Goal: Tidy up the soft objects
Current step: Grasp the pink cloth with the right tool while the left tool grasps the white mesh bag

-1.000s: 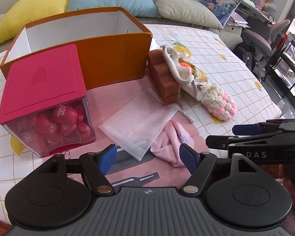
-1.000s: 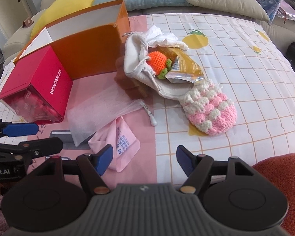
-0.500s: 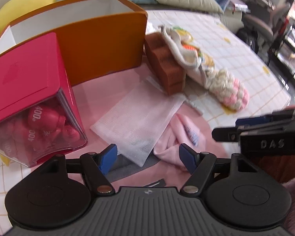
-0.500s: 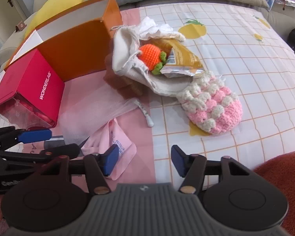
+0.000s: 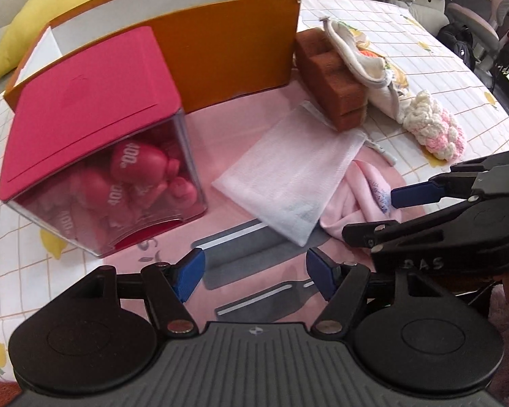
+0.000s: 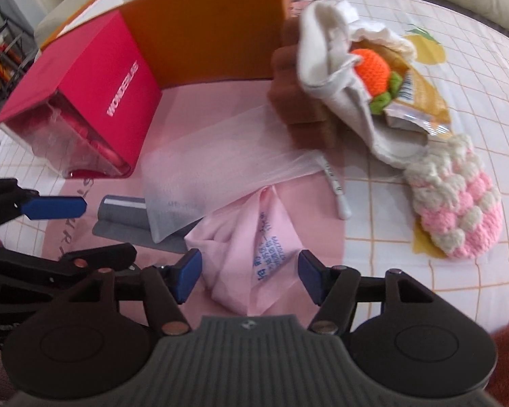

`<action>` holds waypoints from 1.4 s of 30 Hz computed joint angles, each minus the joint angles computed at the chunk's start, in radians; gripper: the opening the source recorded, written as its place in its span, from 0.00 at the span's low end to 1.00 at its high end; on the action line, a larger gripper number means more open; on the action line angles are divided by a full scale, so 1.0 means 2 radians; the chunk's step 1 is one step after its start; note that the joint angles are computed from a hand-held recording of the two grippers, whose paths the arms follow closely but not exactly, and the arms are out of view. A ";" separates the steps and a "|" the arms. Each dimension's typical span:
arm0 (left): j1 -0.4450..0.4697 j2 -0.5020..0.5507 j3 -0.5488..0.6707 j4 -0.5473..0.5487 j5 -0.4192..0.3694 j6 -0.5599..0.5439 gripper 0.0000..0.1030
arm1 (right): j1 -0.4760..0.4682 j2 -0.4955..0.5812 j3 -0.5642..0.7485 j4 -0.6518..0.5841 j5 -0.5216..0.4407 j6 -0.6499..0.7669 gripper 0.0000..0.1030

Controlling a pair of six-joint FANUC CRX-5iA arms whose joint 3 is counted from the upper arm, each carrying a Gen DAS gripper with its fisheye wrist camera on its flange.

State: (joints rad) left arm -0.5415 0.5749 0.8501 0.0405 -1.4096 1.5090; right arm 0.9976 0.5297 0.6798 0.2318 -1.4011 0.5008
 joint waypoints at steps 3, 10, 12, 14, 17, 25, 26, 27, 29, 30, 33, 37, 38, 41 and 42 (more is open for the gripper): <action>0.001 0.003 0.004 -0.002 -0.009 -0.001 0.78 | 0.005 0.014 0.015 0.010 -0.016 0.024 0.61; 0.004 -0.007 -0.017 0.019 0.022 -0.002 0.78 | 0.013 0.023 0.029 0.020 -0.029 0.055 0.20; 0.004 -0.012 -0.029 0.032 0.038 -0.011 0.78 | 0.014 0.022 0.029 0.020 -0.035 0.050 0.09; 0.003 -0.018 -0.040 0.040 0.053 -0.025 0.78 | 0.013 0.017 0.023 0.023 -0.041 0.031 0.07; -0.003 -0.018 -0.041 0.040 0.066 -0.049 0.78 | 0.010 -0.009 -0.014 0.035 -0.027 -0.024 0.06; -0.024 -0.005 -0.034 0.009 0.108 -0.108 0.82 | -0.007 -0.044 -0.064 0.023 -0.006 -0.103 0.07; -0.028 -0.001 -0.028 -0.002 0.108 -0.114 0.82 | -0.008 -0.041 -0.060 0.020 -0.004 -0.098 0.07; -0.031 0.002 -0.023 -0.013 0.106 -0.120 0.82 | -0.008 -0.040 -0.059 0.020 -0.003 -0.093 0.07; -0.036 0.012 -0.012 -0.028 0.101 -0.132 0.82 | -0.009 -0.036 -0.055 0.015 0.002 -0.085 0.07; -0.038 0.018 -0.005 -0.032 0.098 -0.138 0.82 | -0.011 -0.035 -0.055 0.012 0.003 -0.083 0.07; -0.043 0.038 0.021 -0.043 0.082 -0.151 0.83 | -0.015 -0.036 -0.060 0.002 0.010 -0.086 0.07; -0.041 0.055 0.043 -0.036 0.072 -0.146 0.83 | -0.015 -0.039 -0.064 0.001 0.016 -0.087 0.08; -0.040 0.059 0.048 -0.031 0.069 -0.143 0.83 | -0.015 -0.039 -0.064 0.001 0.016 -0.087 0.08; -0.033 0.067 0.057 -0.013 0.062 -0.125 0.78 | -0.014 -0.037 -0.062 0.004 0.014 -0.084 0.09; -0.030 0.070 0.060 -0.005 0.059 -0.118 0.76 | -0.014 -0.037 -0.062 0.004 0.013 -0.082 0.09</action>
State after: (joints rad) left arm -0.6010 0.7155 0.9692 0.0298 -1.2907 1.2737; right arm 0.9703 0.4565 0.5559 0.2407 -1.3750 0.3363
